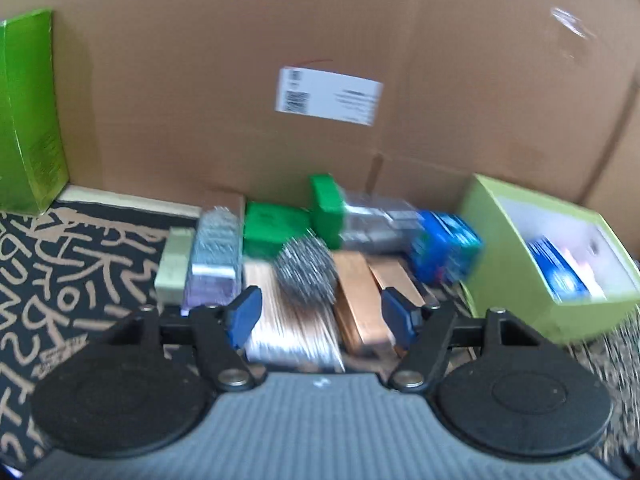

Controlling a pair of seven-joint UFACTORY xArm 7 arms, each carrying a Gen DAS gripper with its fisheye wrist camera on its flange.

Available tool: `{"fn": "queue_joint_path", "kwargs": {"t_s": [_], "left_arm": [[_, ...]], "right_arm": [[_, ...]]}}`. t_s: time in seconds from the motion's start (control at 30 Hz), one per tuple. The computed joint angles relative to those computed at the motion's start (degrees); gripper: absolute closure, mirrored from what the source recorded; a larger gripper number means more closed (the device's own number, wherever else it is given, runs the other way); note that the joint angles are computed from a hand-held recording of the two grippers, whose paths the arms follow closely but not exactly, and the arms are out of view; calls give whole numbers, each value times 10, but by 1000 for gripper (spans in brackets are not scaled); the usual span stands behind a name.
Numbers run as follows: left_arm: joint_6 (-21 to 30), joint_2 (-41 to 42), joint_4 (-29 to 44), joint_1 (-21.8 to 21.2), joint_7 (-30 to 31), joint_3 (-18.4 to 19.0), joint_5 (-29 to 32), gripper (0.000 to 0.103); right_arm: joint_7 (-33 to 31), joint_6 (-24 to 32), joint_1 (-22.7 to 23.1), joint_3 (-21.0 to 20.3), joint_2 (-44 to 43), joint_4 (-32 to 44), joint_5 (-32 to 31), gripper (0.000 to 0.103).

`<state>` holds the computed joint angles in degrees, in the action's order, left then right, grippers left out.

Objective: Organize objects
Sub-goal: 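Grasp the white-orange box with the right tool while the left grasps the steel wool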

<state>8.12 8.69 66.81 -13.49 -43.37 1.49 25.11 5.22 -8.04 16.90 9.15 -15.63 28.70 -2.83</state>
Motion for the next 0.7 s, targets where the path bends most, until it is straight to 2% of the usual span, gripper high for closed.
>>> {"fn": "queue_joint_path", "kwargs": {"t_s": [0.1, 0.13, 0.17, 0.2, 0.3, 0.43, 0.53, 0.6, 0.7], "left_arm": [[21, 44, 48, 16, 30, -13, -55, 38], [30, 56, 61, 16, 38, -13, -64, 45], [39, 65, 70, 27, 70, -26, -88, 71], [51, 73, 78, 52, 123, -55, -127, 76], [37, 54, 43, 59, 184, -67, -183, 81], [29, -15, -39, 104, 338, -127, -332, 81], [36, -85, -112, 92, 424, -135, -406, 80], [45, -129, -154, 69, 448, -127, -417, 76], [32, -149, -185, 44, 437, -116, -398, 50]], "right_arm": [[2, -2, -4, 1, -2, -2, 0, 29], [0, -3, 6, -10, -2, -2, 0, 29], [-1, -4, 15, -18, -3, -2, 0, 29], [-2, -2, 24, -28, -3, -2, 0, 29], [-5, -5, 40, -45, -5, -5, 2, 29], [-15, -2, 108, -115, -12, -9, 6, 27], [-29, -1, 135, -139, -18, -13, 10, 24], [-37, -1, 135, -137, -20, -15, 10, 22], [-52, 4, 137, -139, -16, -13, 10, 22]]}}
